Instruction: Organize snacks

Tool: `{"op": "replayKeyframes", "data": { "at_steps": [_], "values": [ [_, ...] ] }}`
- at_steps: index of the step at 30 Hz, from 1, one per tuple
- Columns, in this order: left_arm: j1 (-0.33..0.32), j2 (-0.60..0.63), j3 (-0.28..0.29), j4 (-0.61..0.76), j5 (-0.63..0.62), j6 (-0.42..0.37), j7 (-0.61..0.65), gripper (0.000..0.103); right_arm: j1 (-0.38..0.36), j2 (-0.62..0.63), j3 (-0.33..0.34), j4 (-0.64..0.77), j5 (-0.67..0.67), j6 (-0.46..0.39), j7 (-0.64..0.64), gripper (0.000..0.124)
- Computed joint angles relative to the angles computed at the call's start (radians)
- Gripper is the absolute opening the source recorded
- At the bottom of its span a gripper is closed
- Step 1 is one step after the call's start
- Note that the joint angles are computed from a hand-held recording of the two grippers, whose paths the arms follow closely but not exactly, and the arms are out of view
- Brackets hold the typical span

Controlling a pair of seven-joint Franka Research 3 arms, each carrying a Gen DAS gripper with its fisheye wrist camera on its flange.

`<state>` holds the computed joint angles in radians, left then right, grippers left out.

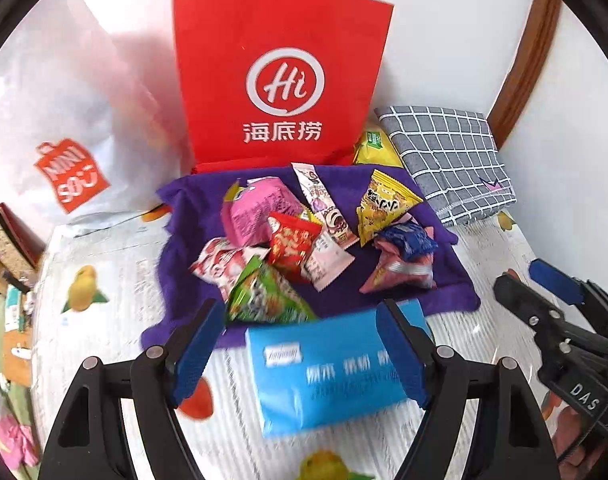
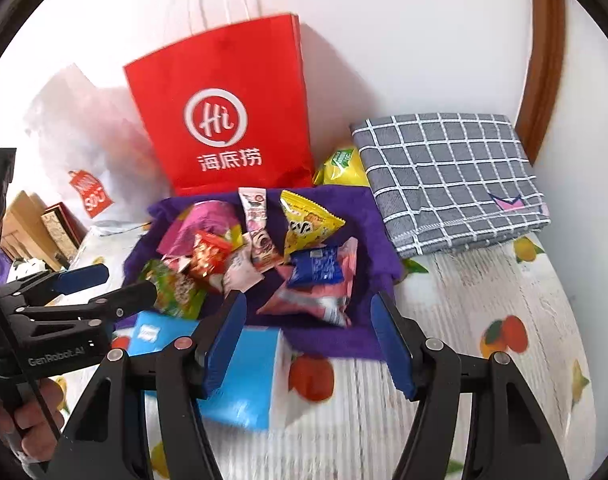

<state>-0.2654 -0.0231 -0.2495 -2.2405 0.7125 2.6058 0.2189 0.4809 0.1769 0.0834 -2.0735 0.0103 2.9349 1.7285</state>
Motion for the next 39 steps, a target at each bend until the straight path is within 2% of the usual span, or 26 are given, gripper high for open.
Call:
{"op": "replayKeyframes", "data": {
  "at_steps": [3, 5, 7, 10, 13, 16, 21, 25, 33, 39],
  "values": [
    [-0.016, -0.059, -0.022, -0.039, 0.02, -0.038, -0.054, 0.079, 0.009, -0.073, -0.007, -0.073, -0.039, -0.002, 0.04, 0.064],
    [-0.021, -0.096, -0.036, -0.067, 0.031, -0.038, -0.092, 0.081, 0.0, -0.121, 0.002, -0.128, -0.053, 0.009, 0.057, 0.068],
    [-0.025, -0.128, -0.053, -0.088, 0.038, -0.049, -0.119, 0.081, -0.015, -0.159, 0.014, -0.173, -0.07, 0.02, 0.082, 0.078],
    [-0.034, -0.175, -0.083, -0.111, 0.056, -0.09, -0.163, 0.084, -0.047, -0.229, 0.039, -0.246, -0.138, 0.019, 0.156, 0.08],
    [-0.049, -0.218, -0.11, -0.13, 0.056, -0.129, -0.2, 0.084, -0.103, -0.291, 0.087, -0.302, -0.248, 0.022, 0.248, 0.091],
    [-0.06, -0.25, -0.132, -0.14, 0.06, -0.16, -0.233, 0.085, -0.164, -0.356, 0.147, -0.351, -0.346, 0.026, 0.33, 0.094],
    [-0.085, -0.3, -0.178, -0.147, 0.082, -0.252, -0.282, 0.09, -0.234, -0.456, 0.227, -0.416, -0.406, 0.026, 0.393, 0.096],
    [-0.113, -0.324, -0.2, -0.15, 0.081, -0.304, -0.3, 0.092, -0.234, -0.528, 0.237, -0.475, -0.341, 0.043, 0.375, 0.101],
    [-0.157, -0.341, -0.228, -0.147, 0.082, -0.395, -0.332, 0.092, -0.247, -0.617, 0.27, -0.55, -0.227, 0.047, 0.315, 0.101],
    [-0.179, -0.36, -0.225, -0.169, 0.079, -0.39, -0.359, 0.092, -0.26, -0.657, 0.298, -0.582, -0.181, 0.045, 0.301, 0.101]
  ]
}}
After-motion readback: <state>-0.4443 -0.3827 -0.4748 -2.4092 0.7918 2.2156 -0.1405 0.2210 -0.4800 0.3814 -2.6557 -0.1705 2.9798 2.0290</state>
